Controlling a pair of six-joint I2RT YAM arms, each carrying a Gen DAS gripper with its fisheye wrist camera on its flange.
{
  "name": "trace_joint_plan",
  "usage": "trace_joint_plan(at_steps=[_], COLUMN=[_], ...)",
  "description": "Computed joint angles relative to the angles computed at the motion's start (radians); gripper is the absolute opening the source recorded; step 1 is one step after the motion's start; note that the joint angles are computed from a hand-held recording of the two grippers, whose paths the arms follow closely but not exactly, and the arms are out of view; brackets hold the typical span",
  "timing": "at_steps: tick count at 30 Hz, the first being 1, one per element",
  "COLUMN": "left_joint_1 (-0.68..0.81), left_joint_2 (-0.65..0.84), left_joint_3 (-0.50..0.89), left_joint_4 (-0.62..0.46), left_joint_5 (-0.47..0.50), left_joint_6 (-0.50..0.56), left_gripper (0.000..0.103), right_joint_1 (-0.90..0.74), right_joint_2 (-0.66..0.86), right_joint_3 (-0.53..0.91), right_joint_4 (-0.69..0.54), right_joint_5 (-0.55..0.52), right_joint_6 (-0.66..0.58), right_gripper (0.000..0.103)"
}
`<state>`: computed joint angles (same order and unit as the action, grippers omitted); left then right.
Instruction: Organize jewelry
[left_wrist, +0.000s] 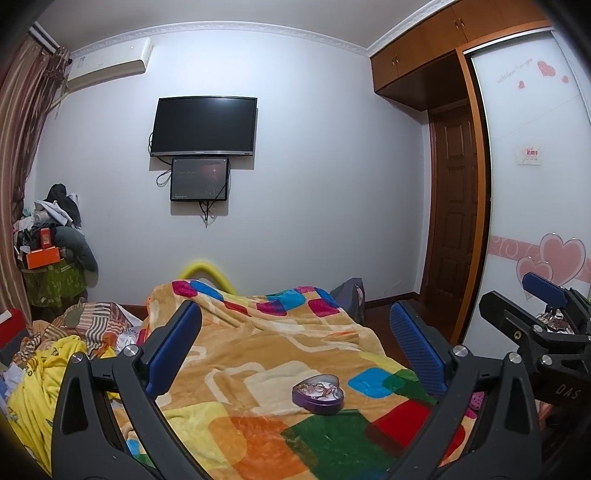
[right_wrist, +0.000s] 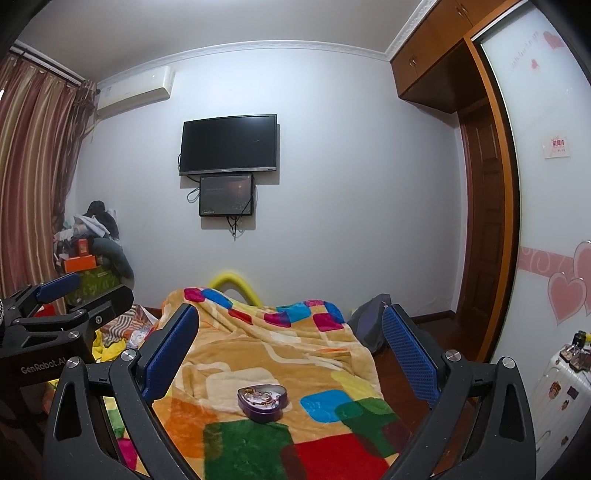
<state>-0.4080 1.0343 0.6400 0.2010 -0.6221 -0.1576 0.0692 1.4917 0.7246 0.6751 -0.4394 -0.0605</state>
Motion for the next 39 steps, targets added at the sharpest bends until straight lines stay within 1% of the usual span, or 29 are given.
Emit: trace_joint_plan(at_steps=[10, 20, 27, 39], left_joint_1=[0.009, -0.007, -0.002, -0.016], left_joint_2=[-0.004, -0.004, -0.002, -0.001], left_joint_3=[0.005, -0.002, 0.007, -0.006], left_joint_4=[-0.022, -0.011, -0.027, -0.002], left_joint_5=[0.019, 0.005, 0.024, 0.017], left_joint_6=[-0.011, 0.0, -0.009, 0.016], left_gripper=[0.103, 0.103, 0.103, 0.103], right_joint_1=[-0.001, 0.0, 0.0, -0.002], right_joint_2=[-0.002, 0.0, 0.004, 0.009], right_joint_3=[0.003, 0.006, 0.009, -0.002], right_joint_4=[-0.003, -0.008, -0.008, 0.022], right_joint_5=[0.0, 0.006, 0.005, 0.016], right_joint_6=[0.002, 0.009, 0.01, 0.014], right_gripper=[0.099, 0.099, 0.099, 0.099])
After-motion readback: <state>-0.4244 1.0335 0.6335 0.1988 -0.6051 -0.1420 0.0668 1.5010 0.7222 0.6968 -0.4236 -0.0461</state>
